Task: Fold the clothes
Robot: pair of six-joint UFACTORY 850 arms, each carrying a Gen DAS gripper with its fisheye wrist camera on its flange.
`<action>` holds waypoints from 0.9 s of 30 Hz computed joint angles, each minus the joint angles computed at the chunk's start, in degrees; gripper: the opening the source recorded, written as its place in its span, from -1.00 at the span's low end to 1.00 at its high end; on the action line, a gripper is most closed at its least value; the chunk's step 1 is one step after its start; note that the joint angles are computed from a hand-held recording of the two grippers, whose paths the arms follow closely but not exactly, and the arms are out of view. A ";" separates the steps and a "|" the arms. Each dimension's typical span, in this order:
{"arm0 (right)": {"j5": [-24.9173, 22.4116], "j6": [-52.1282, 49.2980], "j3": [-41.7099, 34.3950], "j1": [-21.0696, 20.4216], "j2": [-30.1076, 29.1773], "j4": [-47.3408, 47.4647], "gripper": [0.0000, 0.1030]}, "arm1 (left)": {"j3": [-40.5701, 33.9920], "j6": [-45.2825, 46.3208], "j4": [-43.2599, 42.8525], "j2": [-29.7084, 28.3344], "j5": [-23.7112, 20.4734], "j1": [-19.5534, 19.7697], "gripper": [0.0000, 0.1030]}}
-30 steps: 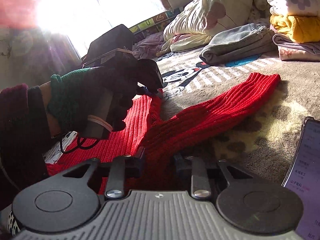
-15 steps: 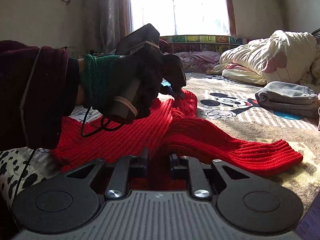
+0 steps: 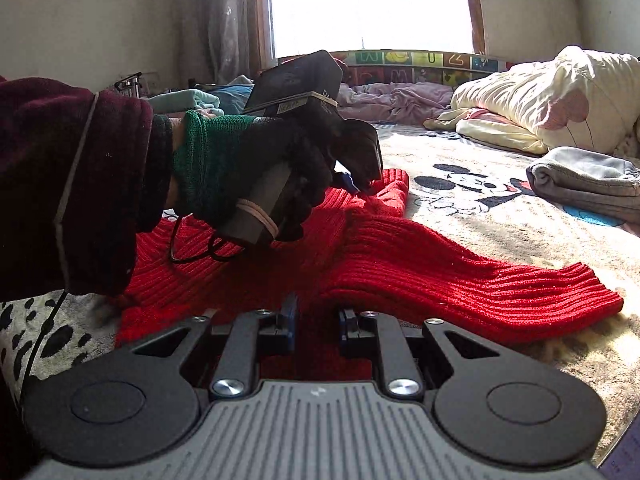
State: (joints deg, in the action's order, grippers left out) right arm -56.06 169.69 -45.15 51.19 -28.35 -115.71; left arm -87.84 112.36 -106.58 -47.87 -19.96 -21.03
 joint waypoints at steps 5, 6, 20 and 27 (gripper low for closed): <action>0.22 -0.51 -0.18 0.20 -0.06 0.63 -0.59 | 4.82 11.36 -6.08 3.87 -6.22 0.52 -0.60; 0.17 -0.57 -0.20 0.32 -0.03 0.86 -0.59 | 4.91 10.48 -3.80 3.99 -7.79 0.60 -0.60; -0.93 -1.74 0.05 1.41 1.13 3.63 -0.49 | 13.27 2.09 20.55 11.26 -15.88 2.46 -0.43; 3.94 1.06 -0.25 -0.06 0.62 -1.18 -0.42 | 13.56 -8.14 31.05 10.02 -9.45 1.60 -0.39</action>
